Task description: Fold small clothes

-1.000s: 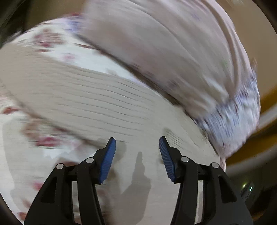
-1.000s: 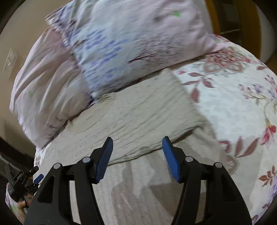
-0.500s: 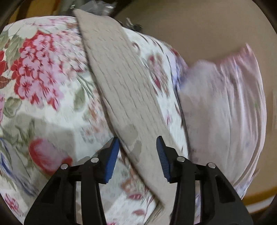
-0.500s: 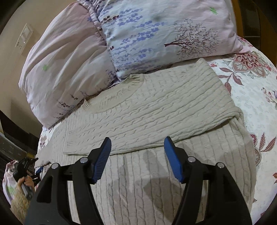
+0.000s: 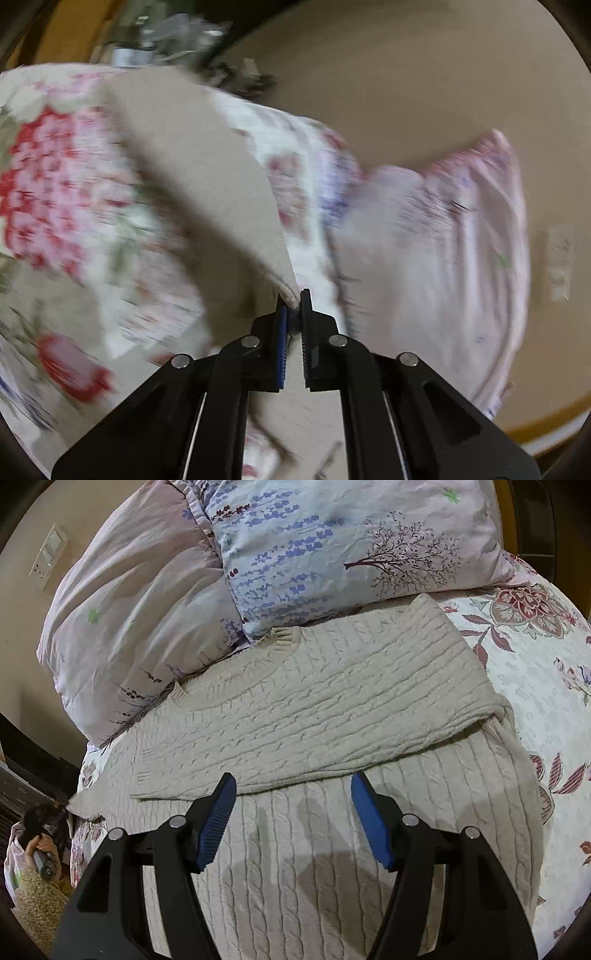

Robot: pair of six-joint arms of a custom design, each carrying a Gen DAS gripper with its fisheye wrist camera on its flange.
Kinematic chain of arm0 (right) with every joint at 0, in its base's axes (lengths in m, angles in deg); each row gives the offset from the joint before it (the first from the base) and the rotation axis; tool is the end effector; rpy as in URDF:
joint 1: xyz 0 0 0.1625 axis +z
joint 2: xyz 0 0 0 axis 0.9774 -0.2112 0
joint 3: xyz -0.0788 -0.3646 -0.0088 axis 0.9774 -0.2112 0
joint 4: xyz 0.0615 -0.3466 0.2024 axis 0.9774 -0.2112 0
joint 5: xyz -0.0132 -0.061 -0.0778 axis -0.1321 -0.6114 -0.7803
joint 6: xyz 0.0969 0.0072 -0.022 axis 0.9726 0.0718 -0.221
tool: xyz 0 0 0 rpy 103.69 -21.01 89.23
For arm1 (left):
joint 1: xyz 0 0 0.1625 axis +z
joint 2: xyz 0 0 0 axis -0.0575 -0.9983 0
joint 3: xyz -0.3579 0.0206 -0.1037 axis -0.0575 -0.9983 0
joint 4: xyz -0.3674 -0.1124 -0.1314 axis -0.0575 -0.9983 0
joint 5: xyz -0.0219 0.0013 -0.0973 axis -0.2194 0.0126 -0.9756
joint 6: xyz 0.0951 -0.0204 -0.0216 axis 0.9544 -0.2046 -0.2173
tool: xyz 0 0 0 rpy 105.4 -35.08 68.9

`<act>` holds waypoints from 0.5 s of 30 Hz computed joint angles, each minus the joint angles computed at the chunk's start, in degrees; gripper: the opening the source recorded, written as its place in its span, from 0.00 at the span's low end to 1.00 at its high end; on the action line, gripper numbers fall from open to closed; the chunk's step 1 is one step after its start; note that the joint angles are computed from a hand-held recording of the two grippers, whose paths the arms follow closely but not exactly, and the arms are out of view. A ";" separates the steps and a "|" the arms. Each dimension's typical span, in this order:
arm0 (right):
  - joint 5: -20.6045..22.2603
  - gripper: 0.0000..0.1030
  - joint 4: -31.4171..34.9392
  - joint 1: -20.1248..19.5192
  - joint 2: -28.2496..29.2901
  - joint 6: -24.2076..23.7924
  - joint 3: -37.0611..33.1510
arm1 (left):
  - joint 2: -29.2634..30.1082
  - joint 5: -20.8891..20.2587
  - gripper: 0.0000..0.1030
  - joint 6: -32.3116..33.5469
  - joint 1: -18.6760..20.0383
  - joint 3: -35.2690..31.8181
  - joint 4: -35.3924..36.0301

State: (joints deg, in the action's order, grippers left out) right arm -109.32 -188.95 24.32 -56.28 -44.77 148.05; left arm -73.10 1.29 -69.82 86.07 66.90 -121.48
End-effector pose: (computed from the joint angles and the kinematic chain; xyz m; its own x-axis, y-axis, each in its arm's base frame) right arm 0.1792 -0.5044 0.1545 -0.8564 0.4430 0.2651 0.0578 0.5925 -0.8035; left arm 0.0593 -0.7283 0.3978 -0.8869 -0.3398 0.3131 -0.4559 0.5338 -0.7122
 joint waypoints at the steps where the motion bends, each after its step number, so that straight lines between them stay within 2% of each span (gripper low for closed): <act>1: -0.01 0.63 0.00 0.00 0.05 0.21 -0.08 | 0.08 -1.75 0.05 1.39 -0.73 0.01 -0.69; 8: 0.34 0.63 -0.39 -0.17 -0.24 0.49 0.43 | 0.68 -13.65 0.05 9.83 -5.50 1.51 -1.24; 10: 0.29 0.63 -0.53 -0.16 -0.28 0.80 0.61 | 0.89 -15.98 0.05 11.83 -7.08 2.86 -0.68; 13: 0.06 0.63 -0.85 -0.17 -0.37 1.26 0.97 | 1.79 -17.33 0.05 14.73 -9.30 5.56 0.73; 15: 0.05 0.63 -1.06 -0.31 -0.57 1.39 1.29 | 2.46 -16.51 0.05 15.94 -10.37 7.20 2.10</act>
